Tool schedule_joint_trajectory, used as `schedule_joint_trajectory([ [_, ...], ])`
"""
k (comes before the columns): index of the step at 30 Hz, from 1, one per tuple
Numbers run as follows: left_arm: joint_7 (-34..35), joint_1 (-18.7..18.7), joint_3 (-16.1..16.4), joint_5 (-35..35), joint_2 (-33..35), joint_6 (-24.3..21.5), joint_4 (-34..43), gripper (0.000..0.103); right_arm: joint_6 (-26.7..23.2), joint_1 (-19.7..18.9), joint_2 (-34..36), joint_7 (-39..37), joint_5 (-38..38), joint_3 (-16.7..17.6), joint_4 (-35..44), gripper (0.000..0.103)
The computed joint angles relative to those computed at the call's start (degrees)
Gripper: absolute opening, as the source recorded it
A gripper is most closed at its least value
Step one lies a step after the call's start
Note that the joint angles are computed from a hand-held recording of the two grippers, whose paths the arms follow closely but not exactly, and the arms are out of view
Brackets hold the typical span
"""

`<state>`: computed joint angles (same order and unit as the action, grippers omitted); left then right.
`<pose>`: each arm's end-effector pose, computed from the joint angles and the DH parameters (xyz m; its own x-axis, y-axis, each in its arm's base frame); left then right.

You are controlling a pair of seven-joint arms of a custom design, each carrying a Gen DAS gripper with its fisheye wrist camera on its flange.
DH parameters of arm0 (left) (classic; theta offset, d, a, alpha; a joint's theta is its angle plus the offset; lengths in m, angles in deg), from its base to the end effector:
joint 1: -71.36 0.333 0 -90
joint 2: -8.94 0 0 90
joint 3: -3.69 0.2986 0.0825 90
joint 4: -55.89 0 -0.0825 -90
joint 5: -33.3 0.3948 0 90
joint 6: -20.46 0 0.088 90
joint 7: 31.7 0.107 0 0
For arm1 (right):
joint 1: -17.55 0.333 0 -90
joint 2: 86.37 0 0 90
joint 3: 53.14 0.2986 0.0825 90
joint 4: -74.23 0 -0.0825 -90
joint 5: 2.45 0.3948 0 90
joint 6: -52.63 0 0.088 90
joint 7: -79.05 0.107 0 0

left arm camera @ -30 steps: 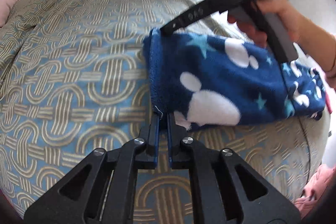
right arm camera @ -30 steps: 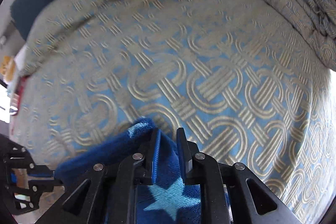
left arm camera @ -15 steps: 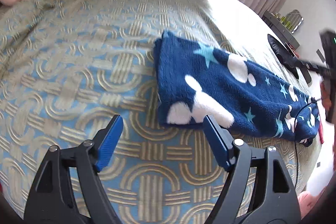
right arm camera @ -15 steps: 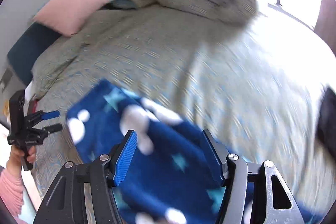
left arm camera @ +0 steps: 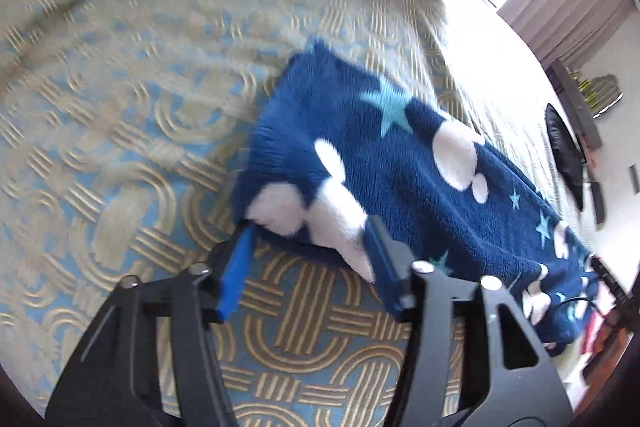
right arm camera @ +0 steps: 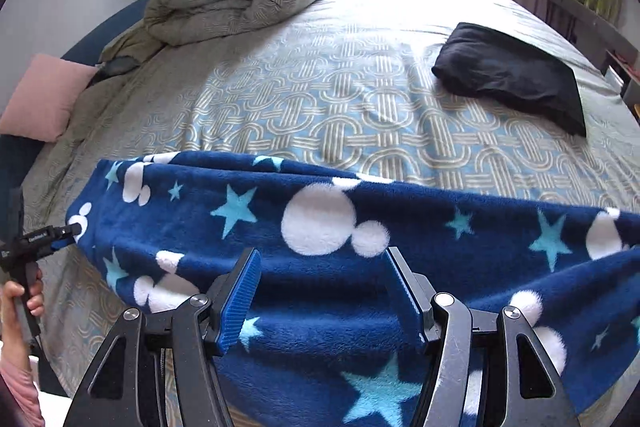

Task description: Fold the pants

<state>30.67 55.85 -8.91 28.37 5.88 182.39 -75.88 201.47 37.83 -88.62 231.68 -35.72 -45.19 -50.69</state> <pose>0.4942 -0.2599 0.4109 -0.0158 -0.9532 0.3018 -0.8798 -0.1302 -0.4571 0.4986 0.2806 0.4307 -0.1440 -0.9871 -0.0699 -0.8124 0.1582 -0.5612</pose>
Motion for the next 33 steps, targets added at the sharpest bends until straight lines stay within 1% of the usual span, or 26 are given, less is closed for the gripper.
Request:
schedule_joint_trajectory([
  [1, -4.45, 2.79, -2.59, 6.30, -1.37, 0.85, -0.50, 0.054, -0.81, -0.04, 0.78, -1.11, -1.75, 0.04, 1.23, 0.064],
  [2, -4.88, 3.57, -3.43, 8.59, -2.12, 1.44, -0.14, 0.054, -1.16, 0.00, 2.06, -3.23, -2.83, -0.12, 2.81, 0.064],
  [3, -1.30, 2.36, -2.67, 6.86, -1.58, 1.09, 1.40, 0.054, -0.86, 0.05, 3.24, -6.20, -2.46, -0.53, 4.01, 0.064],
  [4, 6.30, -0.86, -0.22, 1.22, -0.04, -0.54, 4.14, 0.054, -0.90, 0.17, 5.33, -9.56, -0.98, -0.91, 6.18, 0.064],
  [5, 13.90, -2.77, 0.83, -3.56, 2.40, -4.05, 8.37, 0.053, -0.85, 0.37, 7.03, -12.29, 0.49, -1.37, 7.91, 0.064],
  [6, 17.49, -2.70, -0.05, -4.31, 4.74, -5.98, 11.81, 0.053, -0.60, 0.69, 9.12, -14.97, 1.84, -1.79, 10.07, 0.064],
  [7, 18.27, -2.75, -0.94, -1.54, 7.38, -7.31, 15.21, 0.054, -0.46, 1.16, 11.33, -17.62, 2.82, -2.24, 12.39, 0.064],
  [8, 21.19, -2.80, -2.02, -0.07, 10.88, -9.69, 19.58, 0.054, -0.56, 1.68, 13.41, -20.07, 3.39, -2.70, 14.64, 0.064],
  [11, 26.11, -3.39, -4.58, 3.39, 20.89, -15.78, 31.33, 0.054, -0.81, 2.49, 18.64, -28.10, 7.44, -3.26, 19.92, 0.064],
  [13, 27.86, -5.18, -5.00, 7.38, 27.22, -19.83, 38.93, 0.055, -2.48, 2.45, 21.47, -33.86, 11.51, -3.09, 22.82, 0.064],
  [16, 28.13, -8.13, -4.43, 12.04, 34.25, -23.74, 47.35, 0.057, -4.89, 4.56, 24.41, -37.20, 11.52, -5.12, 25.57, 0.064],
  [17, 27.82, -8.82, -4.18, 13.13, 35.12, -23.53, 48.04, 0.057, -5.60, 5.27, 25.20, -37.96, 11.61, -5.85, 26.21, 0.062],
  [18, 27.25, -9.46, -3.85, 14.36, 35.38, -21.96, 47.72, 0.056, -6.26, 6.04, 25.94, -38.37, 11.64, -6.66, 26.81, 0.038],
  [19, 27.37, -9.35, -4.06, 14.63, 35.38, -20.40, 47.31, 0.035, -6.35, 5.80, 26.53, -39.65, 13.57, -6.59, 27.17, 0.014],
  [20, 29.05, -8.11, -5.62, 12.70, 35.69, -20.36, 47.67, 0.016, -5.24, 5.87, 26.39, -38.82, 15.11, -7.00, 26.80, 0.012],
  [21, 29.66, -7.35, -6.56, 10.94, 36.03, -21.09, 48.51, 0.002, -3.74, 6.51, 25.86, -36.96, 15.05, -8.02, 26.14, 0.006],
  [22, 29.26, -7.38, -6.35, 10.78, 35.57, -20.17, 48.24, 0.001, -1.87, 7.12, 24.93, -35.04, 14.42, -9.06, 25.09, 0.005],
  [24, 27.41, -8.33, -4.67, 12.81, 34.80, -17.74, 48.08, 0.001, 1.97, 7.15, 22.98, -32.13, 14.44, -10.05, 23.15, 0.004],
  [25, 26.71, -8.43, -4.28, 13.06, 35.58, -18.25, 49.69, 0.001, 2.78, 6.96, 22.54, -31.46, 14.54, -10.36, 23.10, 0.001],
  [27, 23.92, -8.97, -2.72, 14.14, 37.78, -19.77, 53.84, 0.001, 1.82, 8.60, 22.88, -27.29, 9.67, -13.01, 24.62, 0.001],
  [28, 24.02, -8.36, -3.10, 13.45, 38.61, -21.08, 55.40, 0.001, 1.47, 8.34, 23.41, -26.38, 9.01, -13.29, 25.58, 0.001],
  [29, 25.88, -7.08, -4.69, 11.41, 39.49, -23.14, 56.90, 0.001, 1.63, 6.63, 24.19, -28.23, 11.40, -12.08, 26.45, 0.002],
  [30, 28.15, -5.85, -6.04, 9.62, 39.34, -24.50, 56.86, 0.001, 1.30, 4.08, 24.83, -32.21, 16.47, -9.64, 27.15, 0.004],
  [31, 30.02, -5.08, -6.66, 8.78, 38.00, -24.45, 54.91, 0.006, 0.68, 1.47, 25.17, -37.16, 22.43, -6.84, 27.50, 0.005],
  [32, 32.03, -4.81, -6.97, 8.70, 36.49, -24.15, 52.68, 0.012, 0.74, 0.24, 24.78, -41.06, 26.12, -5.20, 26.81, 0.006],
  [33, 34.39, -4.31, -7.45, 8.34, 35.08, -24.01, 50.43, 0.039, 1.22, 0.30, 24.10, -43.65, 27.47, -4.76, 25.73, 0.016],
])
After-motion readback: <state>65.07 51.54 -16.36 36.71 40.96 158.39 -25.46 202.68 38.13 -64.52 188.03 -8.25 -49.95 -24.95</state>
